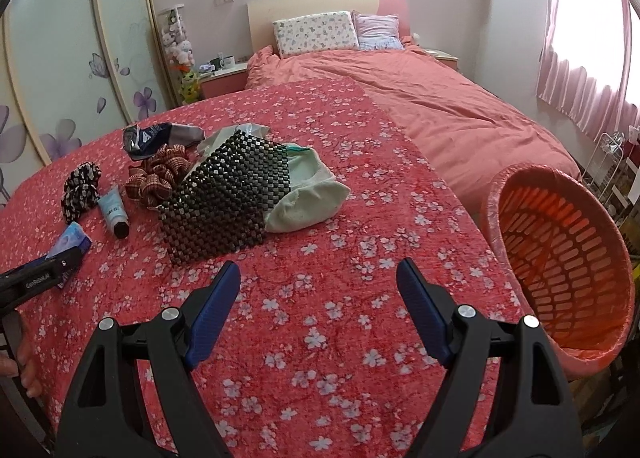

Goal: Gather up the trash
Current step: 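Grasp the black comb with the right gripper while the left gripper holds the tissue pack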

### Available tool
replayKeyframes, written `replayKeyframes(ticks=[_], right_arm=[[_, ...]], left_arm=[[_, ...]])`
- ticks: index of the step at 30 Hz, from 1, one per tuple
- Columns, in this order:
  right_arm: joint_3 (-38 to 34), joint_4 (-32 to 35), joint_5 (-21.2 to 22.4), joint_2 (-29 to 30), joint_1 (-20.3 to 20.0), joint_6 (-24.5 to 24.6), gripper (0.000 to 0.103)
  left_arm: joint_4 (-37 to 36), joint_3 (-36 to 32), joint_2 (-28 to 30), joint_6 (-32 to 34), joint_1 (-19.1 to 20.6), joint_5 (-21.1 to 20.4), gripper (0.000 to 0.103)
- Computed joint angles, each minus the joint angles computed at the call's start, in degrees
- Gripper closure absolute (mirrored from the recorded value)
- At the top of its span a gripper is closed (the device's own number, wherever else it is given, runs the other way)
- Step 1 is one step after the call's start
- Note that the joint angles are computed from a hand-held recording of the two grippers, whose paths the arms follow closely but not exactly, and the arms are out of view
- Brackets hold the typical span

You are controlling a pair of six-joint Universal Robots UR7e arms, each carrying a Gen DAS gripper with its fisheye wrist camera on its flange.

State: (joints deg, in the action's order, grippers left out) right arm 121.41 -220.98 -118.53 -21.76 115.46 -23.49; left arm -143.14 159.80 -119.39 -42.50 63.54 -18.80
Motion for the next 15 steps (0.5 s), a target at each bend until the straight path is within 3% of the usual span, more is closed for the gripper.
replayKeyframes(ticks=[5,7,15], right_arm=[[-0.94,1.34,1.73,0.19,0.31,0.80,0.025],[-1.68,3.03,2.76,0.22,0.58,1.49,0.030],[-7.84,9.66,4.96,2.09,3.18,6.38,0.035]], left_arm=[[-3.69,0.28,1.15,0.33,0.61,0.86,0.035],[-3.72,0.15,1.34,0.15,0.85,0.95,0.035],[-3.74,-0.05,1.72,0.47,1.30,0.99,0.034]])
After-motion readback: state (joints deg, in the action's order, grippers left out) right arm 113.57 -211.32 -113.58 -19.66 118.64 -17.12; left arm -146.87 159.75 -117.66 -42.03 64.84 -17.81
